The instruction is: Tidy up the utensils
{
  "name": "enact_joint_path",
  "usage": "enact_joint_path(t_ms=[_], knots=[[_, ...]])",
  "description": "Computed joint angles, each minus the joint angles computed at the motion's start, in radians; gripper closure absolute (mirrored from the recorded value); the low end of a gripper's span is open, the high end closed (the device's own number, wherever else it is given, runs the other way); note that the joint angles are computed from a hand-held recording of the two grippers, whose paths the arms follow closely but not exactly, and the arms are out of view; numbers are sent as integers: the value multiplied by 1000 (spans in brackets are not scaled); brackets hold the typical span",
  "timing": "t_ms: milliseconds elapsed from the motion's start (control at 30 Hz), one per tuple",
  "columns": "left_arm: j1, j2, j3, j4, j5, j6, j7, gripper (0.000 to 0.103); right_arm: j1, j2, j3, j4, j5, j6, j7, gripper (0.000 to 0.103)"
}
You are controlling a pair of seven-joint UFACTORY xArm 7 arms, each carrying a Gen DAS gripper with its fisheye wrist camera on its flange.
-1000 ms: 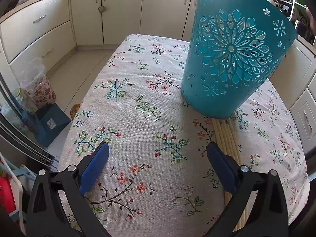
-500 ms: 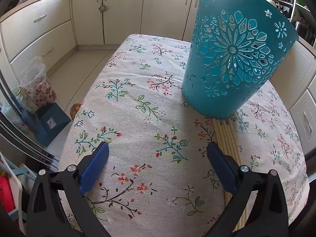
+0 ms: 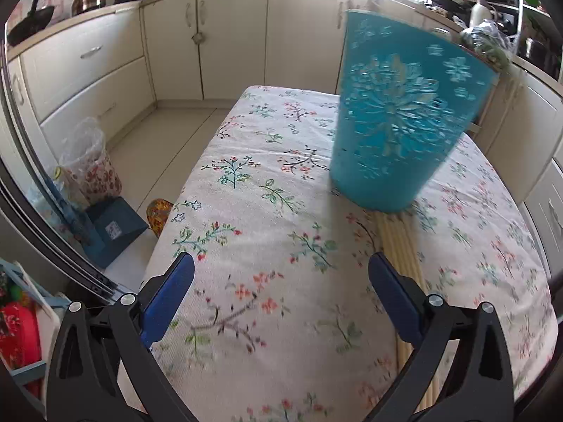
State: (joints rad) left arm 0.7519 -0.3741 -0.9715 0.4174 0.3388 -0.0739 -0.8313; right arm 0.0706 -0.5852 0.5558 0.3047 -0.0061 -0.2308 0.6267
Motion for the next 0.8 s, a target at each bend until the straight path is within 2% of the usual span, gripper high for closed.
enact_joint_path(t_ms=[100,233,400,533,800], knots=[[-167,-97,120,-47,-7,56,8,8,22,-12,-19,2,4,4,7,61],[-407,-222,308,-111,-5,127,20,8,11,-82,12,-3,5,21,30,53],[-607,-371,444,-172,-10,224,20,8,19,-187,60,-51,-2,38,97,51],[-702,-466,501,-210,-12,280,20,8,23,-214,84,-55,-29,58,140,50],[-790,-623,537,-252,-5,377,5,8,20,-291,113,-70,-74,67,214,48]])
